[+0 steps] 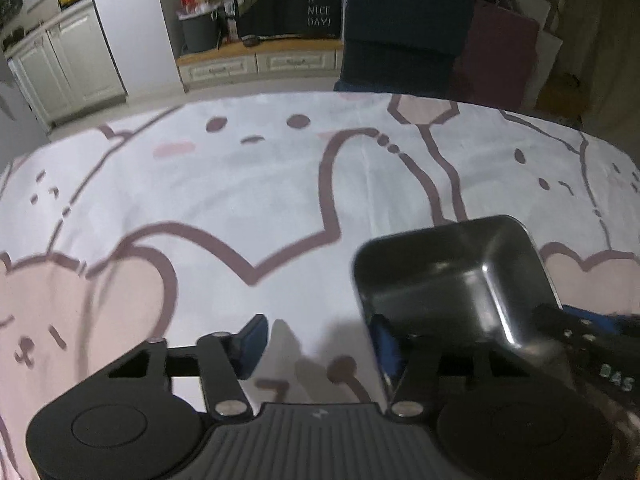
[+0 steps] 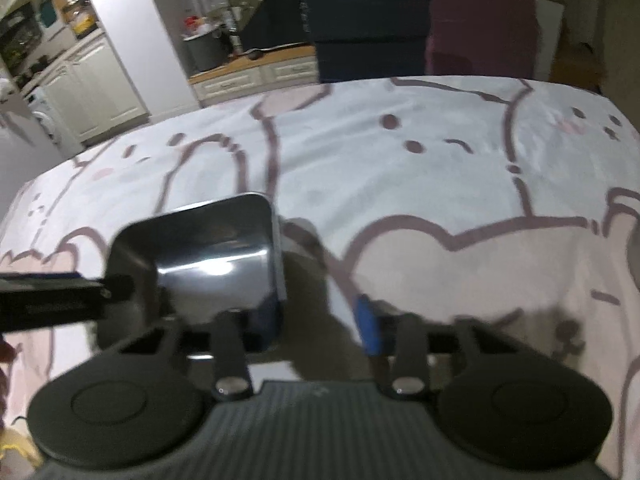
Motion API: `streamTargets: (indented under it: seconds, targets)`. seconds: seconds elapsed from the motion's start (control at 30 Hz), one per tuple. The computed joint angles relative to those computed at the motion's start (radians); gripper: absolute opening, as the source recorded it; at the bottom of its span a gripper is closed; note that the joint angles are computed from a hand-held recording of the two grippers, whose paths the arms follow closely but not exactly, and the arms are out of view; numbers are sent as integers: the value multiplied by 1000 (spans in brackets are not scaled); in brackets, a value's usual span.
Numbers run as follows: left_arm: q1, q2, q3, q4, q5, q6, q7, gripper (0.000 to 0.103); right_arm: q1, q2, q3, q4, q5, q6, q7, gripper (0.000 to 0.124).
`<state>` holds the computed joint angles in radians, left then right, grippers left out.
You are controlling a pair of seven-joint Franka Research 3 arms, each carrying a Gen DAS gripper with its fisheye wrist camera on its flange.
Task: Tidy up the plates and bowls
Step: 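Move both grippers to the second steel tray and close them on its rim, then lift the second steel tray with both grippers and carry it toward the bowls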
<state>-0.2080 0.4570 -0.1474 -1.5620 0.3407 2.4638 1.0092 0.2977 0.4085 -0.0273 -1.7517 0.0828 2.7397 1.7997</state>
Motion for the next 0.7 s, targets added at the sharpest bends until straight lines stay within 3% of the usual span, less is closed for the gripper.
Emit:
streamTargets:
  seconds: [0.07,0.13,0.27,0.4,0.7]
  targets:
    - [23,-7,-24,-11,-57,-2,22,46,-4,0,12,3,7,2,-21,15]
    - [37,-9,-42,-18,-105,-9,48,39,5,8,8,18,-2,-13,-22,7]
    - [41,-20,-50,-44,-133,15,91,29,9,13,6,34,-2,-40,-17,5]
    - [41,-26,-54,-54,-157,42,112,7,9,19,7,48,0,-58,-11,5]
    - [6,-92,-28,-97,-94,77,58,7,-2,-13,19,23,16,-54,-28,5]
